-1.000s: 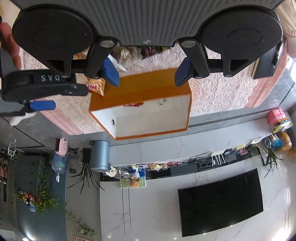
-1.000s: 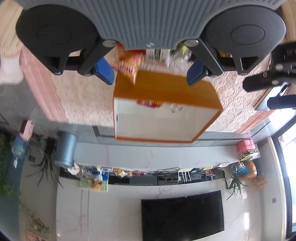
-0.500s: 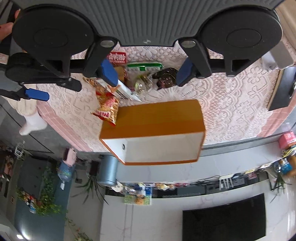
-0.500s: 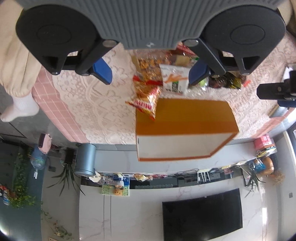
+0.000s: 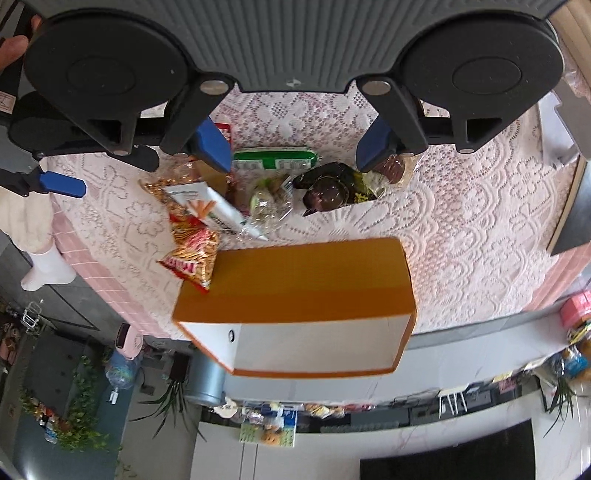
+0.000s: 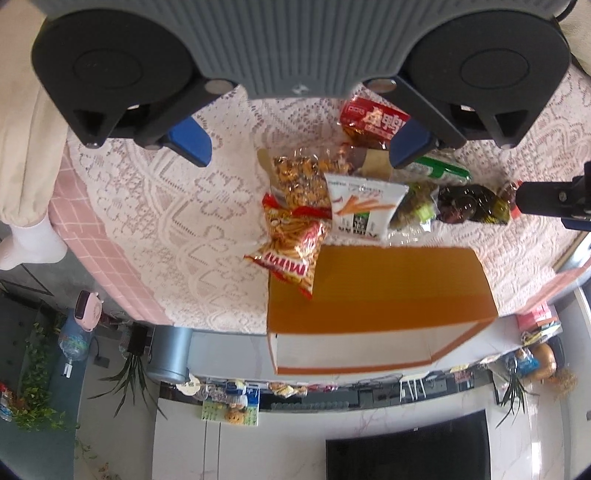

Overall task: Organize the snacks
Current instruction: 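Withdraw both tools from the box back toward the remaining snacks, then grasp the white spicy-strip packet with the right tool while the left grasps the brown cake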

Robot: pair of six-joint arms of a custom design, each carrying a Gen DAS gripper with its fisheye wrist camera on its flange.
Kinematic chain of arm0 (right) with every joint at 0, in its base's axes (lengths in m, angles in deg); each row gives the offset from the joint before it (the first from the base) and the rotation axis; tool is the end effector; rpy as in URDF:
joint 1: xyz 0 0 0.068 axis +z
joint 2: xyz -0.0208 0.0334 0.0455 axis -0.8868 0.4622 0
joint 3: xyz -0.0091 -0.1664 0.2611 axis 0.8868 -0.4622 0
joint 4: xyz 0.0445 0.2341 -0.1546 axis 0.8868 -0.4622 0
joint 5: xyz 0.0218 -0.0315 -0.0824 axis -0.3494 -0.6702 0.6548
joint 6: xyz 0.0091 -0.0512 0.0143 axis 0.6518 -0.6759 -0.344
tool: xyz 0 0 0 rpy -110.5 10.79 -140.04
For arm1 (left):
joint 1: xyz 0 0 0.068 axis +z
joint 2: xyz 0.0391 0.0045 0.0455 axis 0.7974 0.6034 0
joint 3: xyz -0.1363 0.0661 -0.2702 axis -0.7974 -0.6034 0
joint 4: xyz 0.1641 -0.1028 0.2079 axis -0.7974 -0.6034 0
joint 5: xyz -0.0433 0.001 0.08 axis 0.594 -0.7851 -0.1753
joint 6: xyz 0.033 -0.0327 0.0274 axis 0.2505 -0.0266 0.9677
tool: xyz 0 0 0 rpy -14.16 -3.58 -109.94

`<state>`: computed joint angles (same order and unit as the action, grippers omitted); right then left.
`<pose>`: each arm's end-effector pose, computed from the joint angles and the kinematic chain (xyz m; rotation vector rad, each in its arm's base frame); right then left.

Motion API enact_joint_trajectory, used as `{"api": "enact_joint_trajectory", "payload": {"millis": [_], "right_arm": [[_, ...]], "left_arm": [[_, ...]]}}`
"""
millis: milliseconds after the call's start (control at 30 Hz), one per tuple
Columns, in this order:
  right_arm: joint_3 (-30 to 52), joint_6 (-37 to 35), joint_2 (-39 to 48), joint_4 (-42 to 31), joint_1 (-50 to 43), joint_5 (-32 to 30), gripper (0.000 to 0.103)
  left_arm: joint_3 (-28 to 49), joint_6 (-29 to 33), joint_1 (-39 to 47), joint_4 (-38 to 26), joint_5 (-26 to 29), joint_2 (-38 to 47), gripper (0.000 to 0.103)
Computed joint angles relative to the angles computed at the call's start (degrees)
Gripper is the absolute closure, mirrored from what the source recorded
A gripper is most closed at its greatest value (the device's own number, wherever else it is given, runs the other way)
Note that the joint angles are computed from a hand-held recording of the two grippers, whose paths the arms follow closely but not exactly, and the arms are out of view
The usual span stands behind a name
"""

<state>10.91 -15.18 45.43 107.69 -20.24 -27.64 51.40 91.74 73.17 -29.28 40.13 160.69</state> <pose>0.2026 0.1559 0.0610 0.1795 2.3283 -0.1101 0.2398 0.0699 0.0839 0.4519 2.3829 -0.2635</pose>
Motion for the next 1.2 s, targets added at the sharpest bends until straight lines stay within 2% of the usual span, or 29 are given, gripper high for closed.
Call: {"api": "enact_joint_trajectory", "payload": {"millis": [233, 667, 767, 967, 1067, 1133, 1200], "right_arm": [[2.6, -3.0, 3.9, 2.0, -2.3, -2.0, 0.004], [7.2, -5.8, 10.5, 3.7, -5.8, -6.3, 0.005], [7.4, -6.2, 11.0, 4.8, -6.4, -7.0, 0.01], [8.5, -8.1, 10.2, 5.2, -7.5, -9.4, 0.01], [9.3, -9.1, 10.5, 5.5, -7.3, -10.1, 0.01], [10.0, -9.5, 11.1, 5.8, -7.2, -10.3, 0.01], [10.6, -9.8, 11.4, 5.2, -7.2, -10.0, 0.011]], "left_arm": [[4.3, -2.3, -1.4, -0.2, -2.2, 5.3, 0.013], [10.2, -4.4, 0.2, 2.6, -2.0, 15.8, 0.015], [10.9, -4.4, 0.4, 3.9, -1.5, 17.0, 0.015], [11.8, -2.3, 1.7, 5.3, -2.4, 18.1, 0.015], [12.5, -1.5, 2.2, 5.8, -4.5, 19.1, 0.015], [13.9, -1.8, 2.3, 5.0, -5.5, 20.5, 0.015], [15.4, -2.1, 2.6, 3.5, -5.4, 21.8, 0.019]]}}
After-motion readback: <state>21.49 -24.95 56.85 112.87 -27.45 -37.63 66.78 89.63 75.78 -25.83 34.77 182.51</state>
